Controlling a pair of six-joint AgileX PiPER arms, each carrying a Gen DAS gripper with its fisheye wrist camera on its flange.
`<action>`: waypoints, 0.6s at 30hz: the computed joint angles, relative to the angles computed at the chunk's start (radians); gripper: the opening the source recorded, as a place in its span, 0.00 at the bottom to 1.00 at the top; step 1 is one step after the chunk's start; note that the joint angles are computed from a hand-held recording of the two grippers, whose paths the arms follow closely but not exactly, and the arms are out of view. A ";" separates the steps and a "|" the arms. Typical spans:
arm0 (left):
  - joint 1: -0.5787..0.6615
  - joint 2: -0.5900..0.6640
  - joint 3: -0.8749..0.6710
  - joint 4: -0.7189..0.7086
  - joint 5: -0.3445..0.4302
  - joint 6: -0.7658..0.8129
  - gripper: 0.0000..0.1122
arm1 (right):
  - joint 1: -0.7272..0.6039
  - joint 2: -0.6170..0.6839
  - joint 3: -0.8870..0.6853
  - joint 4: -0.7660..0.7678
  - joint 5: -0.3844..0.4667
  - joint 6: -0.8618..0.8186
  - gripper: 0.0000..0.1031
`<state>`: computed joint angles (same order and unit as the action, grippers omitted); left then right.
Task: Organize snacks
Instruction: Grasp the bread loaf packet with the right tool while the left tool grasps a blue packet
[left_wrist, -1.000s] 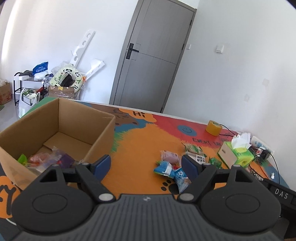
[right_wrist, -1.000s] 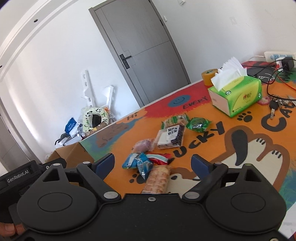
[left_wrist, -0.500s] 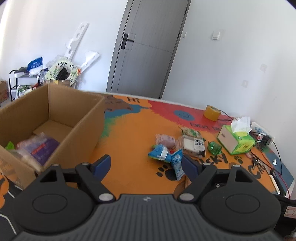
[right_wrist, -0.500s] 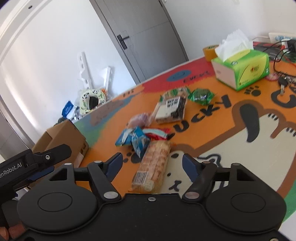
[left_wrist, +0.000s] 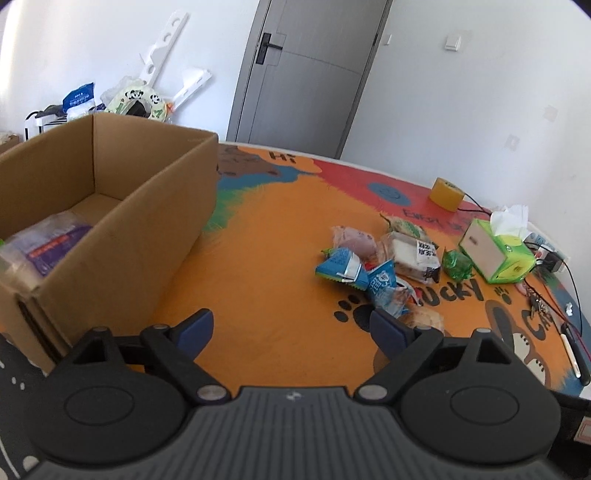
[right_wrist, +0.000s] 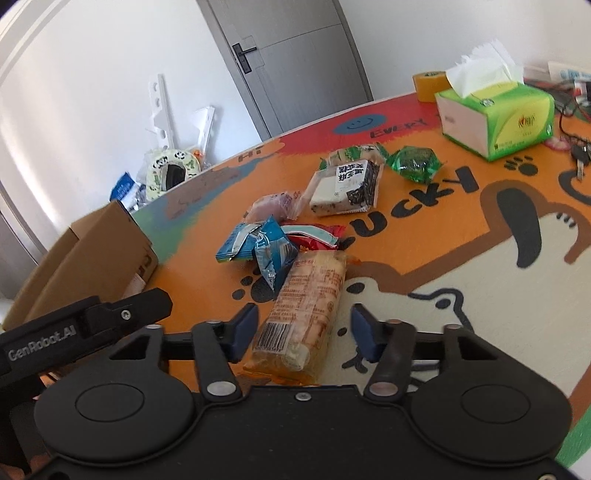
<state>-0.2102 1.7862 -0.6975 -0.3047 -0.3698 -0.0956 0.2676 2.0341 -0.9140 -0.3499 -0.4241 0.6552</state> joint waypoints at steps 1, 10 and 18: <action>-0.001 0.005 -0.006 -0.006 0.001 0.005 0.81 | -0.003 0.000 -0.002 -0.011 0.000 0.005 0.37; -0.033 0.037 -0.048 -0.011 -0.002 0.014 0.81 | -0.056 -0.007 0.011 -0.008 -0.011 0.013 0.34; -0.081 0.083 -0.106 -0.066 -0.013 0.063 0.81 | -0.113 -0.007 0.014 -0.022 -0.023 0.028 0.34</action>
<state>-0.2911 1.8687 -0.8039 -0.3706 -0.3833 -0.0329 0.1550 2.0268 -0.8999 -0.3719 -0.4470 0.6837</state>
